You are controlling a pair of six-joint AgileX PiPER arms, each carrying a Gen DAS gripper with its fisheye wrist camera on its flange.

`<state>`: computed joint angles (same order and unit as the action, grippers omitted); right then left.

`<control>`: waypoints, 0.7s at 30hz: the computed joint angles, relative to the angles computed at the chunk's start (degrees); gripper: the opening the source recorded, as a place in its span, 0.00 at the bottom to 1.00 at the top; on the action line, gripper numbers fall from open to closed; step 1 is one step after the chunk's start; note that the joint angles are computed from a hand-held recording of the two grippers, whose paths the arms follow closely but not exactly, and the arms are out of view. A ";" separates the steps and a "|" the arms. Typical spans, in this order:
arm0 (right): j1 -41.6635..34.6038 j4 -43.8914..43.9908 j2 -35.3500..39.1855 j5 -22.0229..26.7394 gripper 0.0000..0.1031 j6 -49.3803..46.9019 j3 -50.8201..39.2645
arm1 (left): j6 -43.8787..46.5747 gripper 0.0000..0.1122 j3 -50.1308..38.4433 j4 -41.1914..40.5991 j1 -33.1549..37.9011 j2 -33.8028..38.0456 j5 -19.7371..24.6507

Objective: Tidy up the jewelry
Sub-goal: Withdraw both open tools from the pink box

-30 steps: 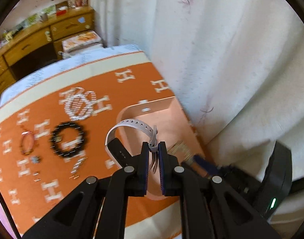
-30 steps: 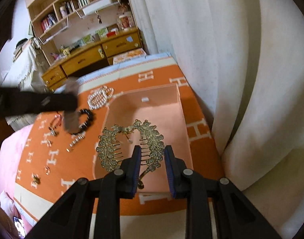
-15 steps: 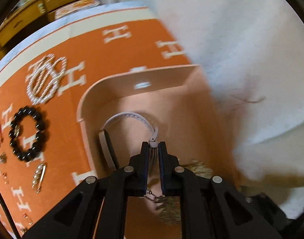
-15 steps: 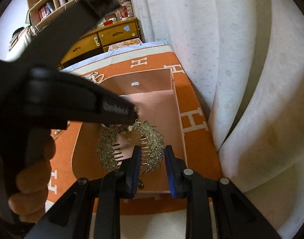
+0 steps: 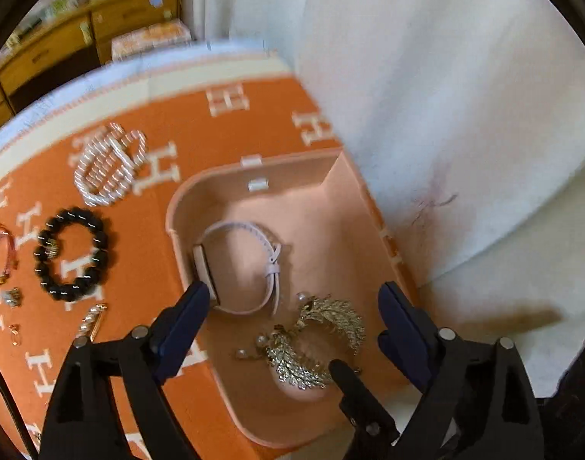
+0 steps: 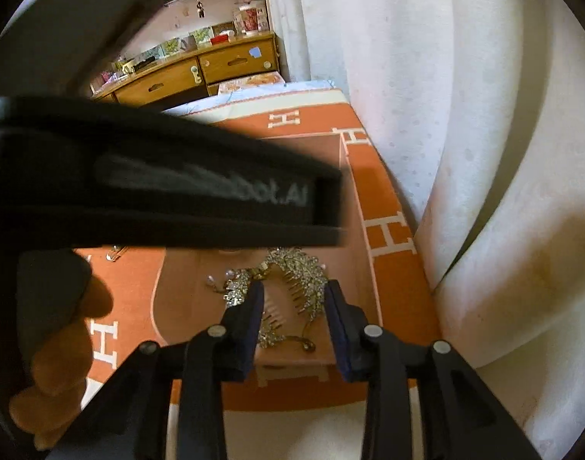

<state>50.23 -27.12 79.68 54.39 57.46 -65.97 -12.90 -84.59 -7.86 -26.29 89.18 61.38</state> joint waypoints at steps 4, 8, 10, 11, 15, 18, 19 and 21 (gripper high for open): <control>3.37 -3.08 -2.36 1.53 0.34 4.36 0.37 | -3.09 0.79 3.43 5.84 -1.40 -6.25 -2.00; 6.49 -5.94 -3.67 3.68 0.35 8.04 0.08 | -5.49 0.79 8.67 11.30 -1.19 -12.56 -5.58; 8.95 -7.79 -3.81 5.77 0.35 10.19 -0.76 | -8.39 0.79 11.78 16.74 -2.34 -16.77 -5.04; 9.65 -8.23 -3.83 6.41 0.35 10.63 -1.13 | -8.71 0.79 12.09 18.25 -2.39 -17.45 -4.04; 11.31 -9.58 -3.03 6.24 0.35 11.71 -1.60 | -7.31 0.79 15.22 19.53 0.97 -21.40 -0.85; 12.43 -10.31 -2.17 6.01 0.35 12.00 -2.18 | -4.56 0.80 18.13 17.50 5.53 -24.71 0.67; 12.31 -10.20 -1.68 5.70 0.35 11.55 -2.70 | -2.64 0.80 19.53 15.89 8.03 -26.38 0.68; 12.59 -9.94 -0.57 5.53 0.35 10.70 -4.08 | -0.18 0.80 22.70 14.22 11.51 -29.58 0.33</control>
